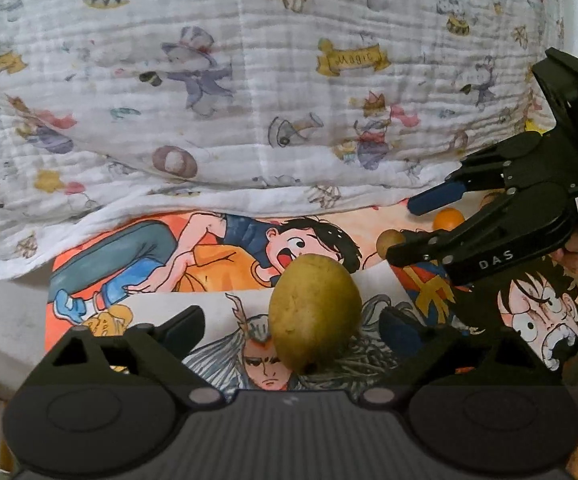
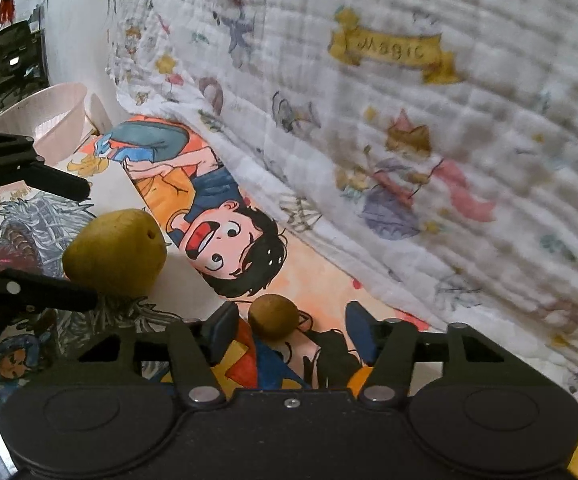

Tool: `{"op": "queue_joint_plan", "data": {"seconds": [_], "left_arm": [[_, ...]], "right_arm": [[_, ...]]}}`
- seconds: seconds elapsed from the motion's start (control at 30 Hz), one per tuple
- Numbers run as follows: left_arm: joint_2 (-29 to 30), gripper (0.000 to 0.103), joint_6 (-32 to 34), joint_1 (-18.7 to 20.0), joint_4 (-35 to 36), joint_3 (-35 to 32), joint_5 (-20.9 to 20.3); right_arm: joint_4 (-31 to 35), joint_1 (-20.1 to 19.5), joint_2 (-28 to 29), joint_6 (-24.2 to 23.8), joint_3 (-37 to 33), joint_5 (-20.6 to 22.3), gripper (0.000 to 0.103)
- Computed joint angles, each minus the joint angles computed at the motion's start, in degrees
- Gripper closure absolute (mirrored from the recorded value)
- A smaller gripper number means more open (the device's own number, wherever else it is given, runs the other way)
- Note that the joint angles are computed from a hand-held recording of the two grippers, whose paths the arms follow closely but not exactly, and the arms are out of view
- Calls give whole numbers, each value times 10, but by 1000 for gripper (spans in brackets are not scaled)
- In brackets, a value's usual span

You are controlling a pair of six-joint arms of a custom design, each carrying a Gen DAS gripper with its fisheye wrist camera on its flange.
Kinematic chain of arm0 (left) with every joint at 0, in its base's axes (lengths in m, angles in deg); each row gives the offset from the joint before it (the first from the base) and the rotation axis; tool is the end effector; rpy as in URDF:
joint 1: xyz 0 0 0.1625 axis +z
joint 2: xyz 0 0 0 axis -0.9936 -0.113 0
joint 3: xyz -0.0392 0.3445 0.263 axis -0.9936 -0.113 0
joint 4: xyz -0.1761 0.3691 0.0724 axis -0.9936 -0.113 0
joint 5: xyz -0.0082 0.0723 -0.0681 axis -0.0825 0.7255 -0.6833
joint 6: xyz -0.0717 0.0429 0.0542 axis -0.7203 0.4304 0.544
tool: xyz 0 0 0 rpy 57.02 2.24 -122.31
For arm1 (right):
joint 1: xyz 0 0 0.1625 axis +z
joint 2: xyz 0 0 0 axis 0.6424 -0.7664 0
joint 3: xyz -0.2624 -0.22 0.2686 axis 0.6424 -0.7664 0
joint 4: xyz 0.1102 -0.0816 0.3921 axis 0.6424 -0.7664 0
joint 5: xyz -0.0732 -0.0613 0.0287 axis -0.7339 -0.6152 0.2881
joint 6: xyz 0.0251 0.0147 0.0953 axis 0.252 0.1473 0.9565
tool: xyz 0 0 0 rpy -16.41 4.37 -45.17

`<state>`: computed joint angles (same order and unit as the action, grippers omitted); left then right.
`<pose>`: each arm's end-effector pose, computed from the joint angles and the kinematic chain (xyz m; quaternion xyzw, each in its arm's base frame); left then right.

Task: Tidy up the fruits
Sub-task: 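Grasp the green pear with the left gripper while the right gripper grasps the small brown fruit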

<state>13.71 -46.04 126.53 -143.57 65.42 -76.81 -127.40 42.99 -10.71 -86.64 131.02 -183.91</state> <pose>-0.3272 -0.6071 -0.0384 0.1550 0.8362 -0.3892 0.3538 0.0261 -0.7815 0.2696 0.5761 -0.7889 0.1088 0.1842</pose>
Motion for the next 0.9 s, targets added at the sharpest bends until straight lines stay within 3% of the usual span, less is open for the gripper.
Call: {"op": "queue_joint_plan", "data": {"seconds": [0.4, 0.63, 0.9], "left_arm": [[11, 29, 23, 14, -8, -17, -29], [10, 42, 20, 19, -12, -20, -46], [15, 45, 10, 17, -11, -25, -40]], "right_arm": [[47, -5, 16, 43, -31, 5, 60], [57, -7, 16, 43, -32, 10, 69], [39, -11, 10, 40, -18, 28, 71]]}}
